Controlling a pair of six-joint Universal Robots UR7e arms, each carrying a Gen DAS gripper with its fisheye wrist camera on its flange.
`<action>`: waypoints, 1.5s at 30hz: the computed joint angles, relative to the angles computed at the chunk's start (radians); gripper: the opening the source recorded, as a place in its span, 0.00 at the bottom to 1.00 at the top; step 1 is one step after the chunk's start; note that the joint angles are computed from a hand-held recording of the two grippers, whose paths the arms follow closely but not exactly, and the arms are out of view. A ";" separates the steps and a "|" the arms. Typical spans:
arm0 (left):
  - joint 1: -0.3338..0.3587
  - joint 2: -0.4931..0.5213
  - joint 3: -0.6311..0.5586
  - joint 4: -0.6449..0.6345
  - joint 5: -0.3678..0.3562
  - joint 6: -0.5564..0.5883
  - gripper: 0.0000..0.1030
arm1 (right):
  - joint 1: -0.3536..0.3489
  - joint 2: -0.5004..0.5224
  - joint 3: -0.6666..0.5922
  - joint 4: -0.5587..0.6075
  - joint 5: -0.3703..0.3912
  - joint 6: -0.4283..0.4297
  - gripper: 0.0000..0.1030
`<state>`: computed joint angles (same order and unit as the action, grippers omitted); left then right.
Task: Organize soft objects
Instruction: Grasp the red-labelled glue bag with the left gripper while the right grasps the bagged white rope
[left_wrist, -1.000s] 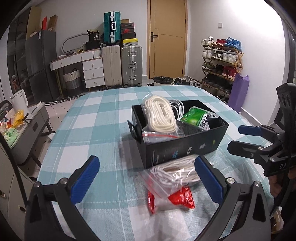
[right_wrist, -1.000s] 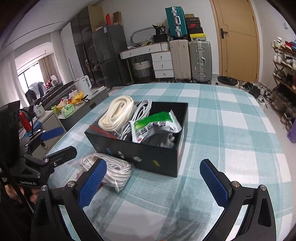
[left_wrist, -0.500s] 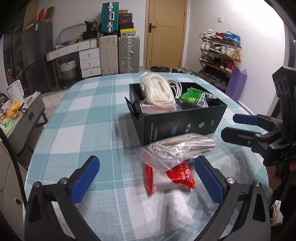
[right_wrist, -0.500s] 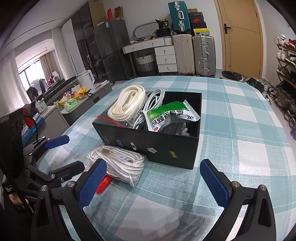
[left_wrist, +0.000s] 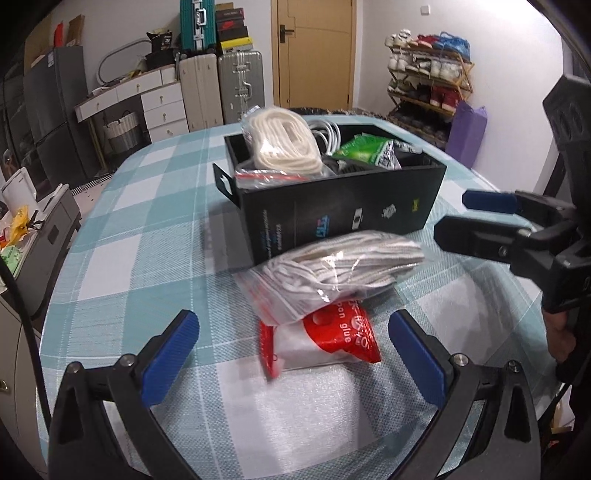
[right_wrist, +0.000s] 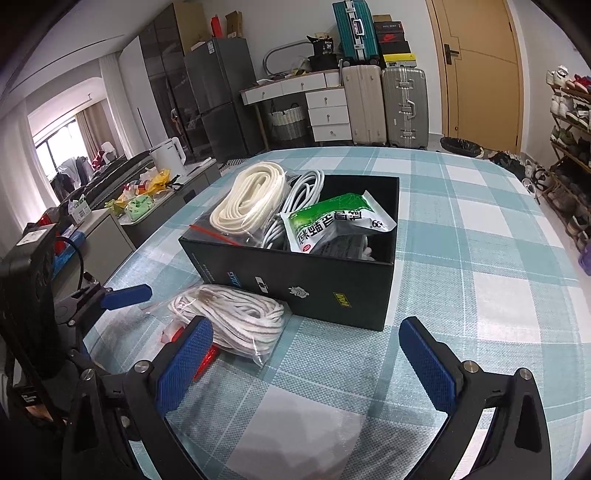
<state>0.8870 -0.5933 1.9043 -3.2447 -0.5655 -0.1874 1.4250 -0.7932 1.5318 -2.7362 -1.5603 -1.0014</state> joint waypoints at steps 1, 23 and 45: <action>0.001 -0.001 -0.001 0.009 -0.004 0.000 1.00 | -0.001 0.000 0.000 -0.001 0.001 -0.001 0.99; 0.002 -0.012 0.019 -0.040 -0.096 0.065 0.44 | -0.003 0.001 0.003 0.003 -0.010 -0.011 0.99; 0.002 -0.095 0.154 -0.198 -0.054 -0.033 0.42 | 0.010 0.012 0.004 0.019 -0.025 -0.018 0.99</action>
